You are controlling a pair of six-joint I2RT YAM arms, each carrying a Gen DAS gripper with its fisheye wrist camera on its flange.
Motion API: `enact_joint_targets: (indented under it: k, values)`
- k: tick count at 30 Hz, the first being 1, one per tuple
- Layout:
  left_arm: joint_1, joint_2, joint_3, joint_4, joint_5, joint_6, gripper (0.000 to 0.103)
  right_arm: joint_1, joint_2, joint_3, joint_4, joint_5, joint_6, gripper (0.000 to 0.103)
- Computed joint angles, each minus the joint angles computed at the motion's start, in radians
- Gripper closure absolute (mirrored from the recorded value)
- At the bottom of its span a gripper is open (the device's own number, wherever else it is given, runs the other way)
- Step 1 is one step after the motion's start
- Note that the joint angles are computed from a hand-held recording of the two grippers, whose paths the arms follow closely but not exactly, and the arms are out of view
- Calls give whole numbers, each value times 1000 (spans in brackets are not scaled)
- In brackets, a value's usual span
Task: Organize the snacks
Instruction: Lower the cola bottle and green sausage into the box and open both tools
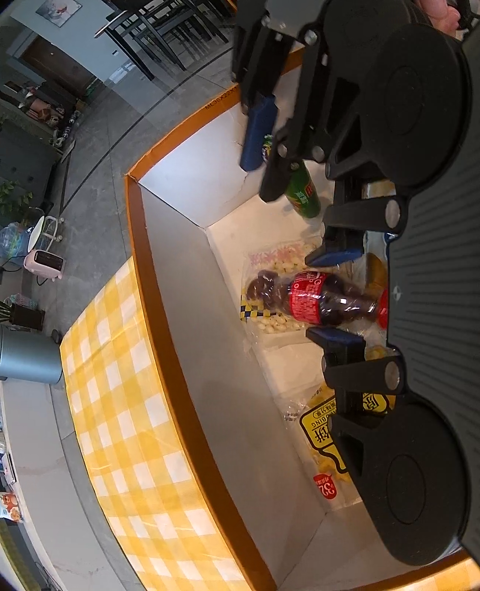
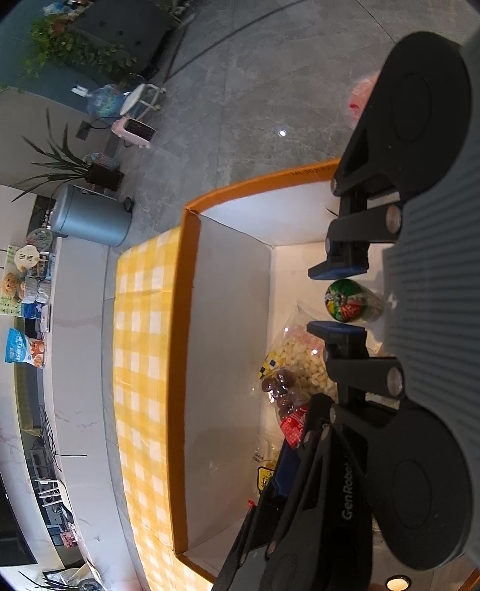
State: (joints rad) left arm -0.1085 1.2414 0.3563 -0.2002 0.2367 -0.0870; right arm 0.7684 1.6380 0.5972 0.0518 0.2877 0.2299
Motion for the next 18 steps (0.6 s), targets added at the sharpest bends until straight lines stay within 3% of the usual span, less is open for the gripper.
enact_joint_targets:
  k: [5,7,12,18]
  values:
    - [12,-57,-1,-45,-7,6,44,7,-36,6,-41,24,5,75]
    - [15,-87,-1,-71,-10,9,34,3,-53,10,-61,24,11,73]
    - [12,-159,17,-168,-39,20,29,11,-97,16,-121,31,38,61]
    - [48,-284,28,-289,-21,46,28,42,-157,24,-190,56,67,53]
